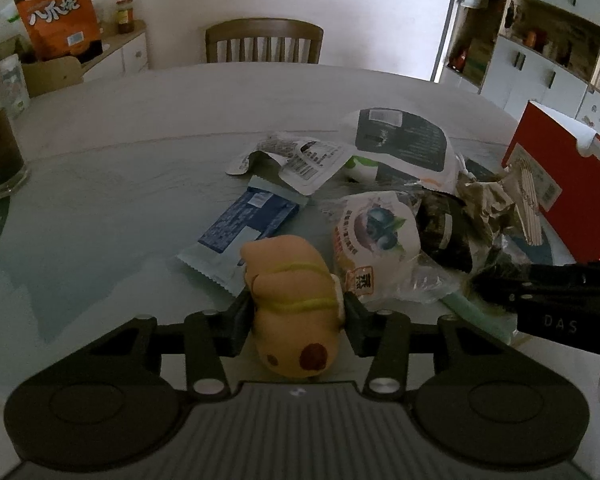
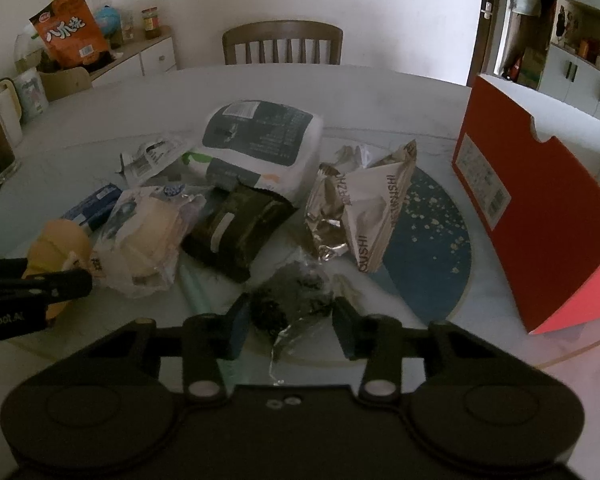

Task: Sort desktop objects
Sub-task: 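Grasp the yellow plush toy with the left gripper while the right gripper grasps the dark snack bag, then carry the plush toy and dark snack bag over the red shoebox with both grippers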

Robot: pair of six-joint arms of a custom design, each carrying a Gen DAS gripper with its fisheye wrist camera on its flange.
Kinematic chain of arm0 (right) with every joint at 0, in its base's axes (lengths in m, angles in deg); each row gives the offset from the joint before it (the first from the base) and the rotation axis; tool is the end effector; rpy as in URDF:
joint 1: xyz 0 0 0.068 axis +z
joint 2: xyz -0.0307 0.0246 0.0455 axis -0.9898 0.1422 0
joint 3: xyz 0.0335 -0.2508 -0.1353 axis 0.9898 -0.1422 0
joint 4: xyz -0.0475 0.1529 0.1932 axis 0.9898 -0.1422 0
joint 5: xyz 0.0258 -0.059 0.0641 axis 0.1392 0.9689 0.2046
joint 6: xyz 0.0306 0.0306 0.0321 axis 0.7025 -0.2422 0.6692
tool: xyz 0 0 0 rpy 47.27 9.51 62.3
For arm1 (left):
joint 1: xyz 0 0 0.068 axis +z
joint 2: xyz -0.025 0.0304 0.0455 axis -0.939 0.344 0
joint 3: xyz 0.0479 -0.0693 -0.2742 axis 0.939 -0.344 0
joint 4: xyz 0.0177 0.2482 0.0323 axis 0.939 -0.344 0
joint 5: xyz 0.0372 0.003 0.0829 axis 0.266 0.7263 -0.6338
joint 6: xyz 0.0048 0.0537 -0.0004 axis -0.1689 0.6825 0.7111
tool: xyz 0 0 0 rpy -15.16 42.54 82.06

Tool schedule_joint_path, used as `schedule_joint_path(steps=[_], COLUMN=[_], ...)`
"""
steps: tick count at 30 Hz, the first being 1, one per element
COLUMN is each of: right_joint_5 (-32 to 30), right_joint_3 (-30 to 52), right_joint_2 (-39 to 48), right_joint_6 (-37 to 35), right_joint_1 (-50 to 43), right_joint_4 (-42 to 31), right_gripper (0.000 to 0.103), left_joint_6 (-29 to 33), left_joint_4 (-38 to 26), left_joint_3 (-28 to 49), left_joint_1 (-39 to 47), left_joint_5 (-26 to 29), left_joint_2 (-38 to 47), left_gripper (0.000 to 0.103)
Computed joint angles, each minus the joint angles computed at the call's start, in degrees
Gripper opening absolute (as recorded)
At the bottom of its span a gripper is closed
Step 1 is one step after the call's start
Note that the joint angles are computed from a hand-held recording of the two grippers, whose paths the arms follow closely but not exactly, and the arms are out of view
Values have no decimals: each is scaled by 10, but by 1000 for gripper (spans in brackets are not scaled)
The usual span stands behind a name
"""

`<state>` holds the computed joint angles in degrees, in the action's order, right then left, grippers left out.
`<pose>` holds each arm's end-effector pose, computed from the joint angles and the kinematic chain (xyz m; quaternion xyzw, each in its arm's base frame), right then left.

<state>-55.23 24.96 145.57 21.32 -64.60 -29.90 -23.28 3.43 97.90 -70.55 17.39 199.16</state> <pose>0.2936 0.0964 0.0579 -0.2250 0.9061 0.0978 0.3446 0.2152 0.0010 0.0355 -0.1225 0.9218 0.0014 0.3677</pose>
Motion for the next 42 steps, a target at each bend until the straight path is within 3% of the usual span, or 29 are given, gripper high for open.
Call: schedule_joint_path(steps=[11,17,31,42], right_joint_5=[-6,-16,-24,-53], right_joint_3=[-8,-17,-35,-21], right_joint_2=[-21,-56,-161,-236], right_joint_6=[-1,4,28,14], right_joint_1=[-3,-8,-28,-102], right_joint_4=[-5,-24,-95,-161], right_gripper=[34,33,33,33], left_joint_6=[6,19,67,67], left_joint_4=[6,-21,-186,-306], left_joint_3=[-16,-28,-8,84], left_joint_1=[4,7,4,-87], left_joint_5=[2,6,49,46], left_joint_2=[-21,-63,-227,-286], left_gripper=[44,43,43,43])
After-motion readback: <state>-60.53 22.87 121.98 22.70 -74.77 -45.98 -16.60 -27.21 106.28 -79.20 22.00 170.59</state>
